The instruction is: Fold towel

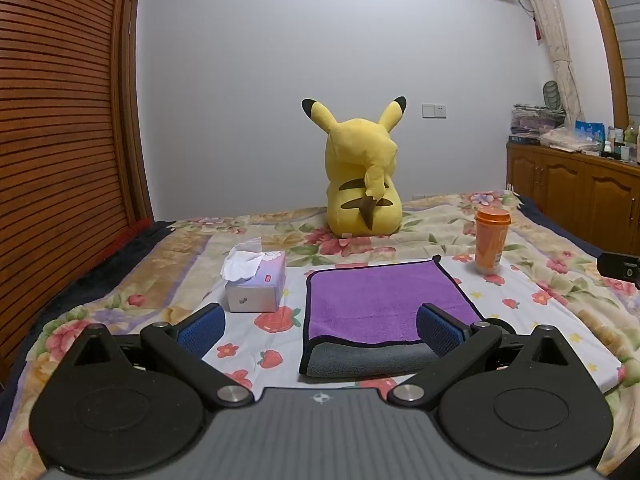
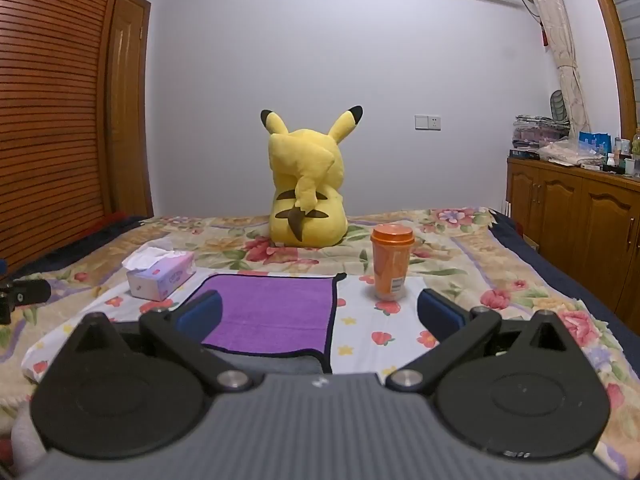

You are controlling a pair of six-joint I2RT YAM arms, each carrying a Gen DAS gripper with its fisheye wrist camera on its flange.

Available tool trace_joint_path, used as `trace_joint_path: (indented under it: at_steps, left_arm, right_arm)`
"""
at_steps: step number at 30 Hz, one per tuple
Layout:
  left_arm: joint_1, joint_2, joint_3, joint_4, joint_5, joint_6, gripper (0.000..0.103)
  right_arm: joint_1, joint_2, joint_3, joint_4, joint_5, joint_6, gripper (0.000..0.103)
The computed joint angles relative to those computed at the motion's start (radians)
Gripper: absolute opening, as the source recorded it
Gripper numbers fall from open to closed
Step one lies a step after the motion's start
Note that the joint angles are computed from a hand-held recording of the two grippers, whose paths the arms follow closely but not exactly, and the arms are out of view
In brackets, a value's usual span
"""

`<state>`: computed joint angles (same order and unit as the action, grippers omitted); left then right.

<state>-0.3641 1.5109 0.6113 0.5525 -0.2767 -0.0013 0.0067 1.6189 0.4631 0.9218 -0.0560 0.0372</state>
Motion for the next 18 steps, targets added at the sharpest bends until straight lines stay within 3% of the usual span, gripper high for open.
trace_joint_path:
  at_steps: [18]
  left_arm:
    - [0.000, 0.000, 0.000, 0.001, -0.001, 0.001, 0.103]
  right_arm:
    - [0.008, -0.006, -0.001, -0.004, 0.008, 0.000, 0.103]
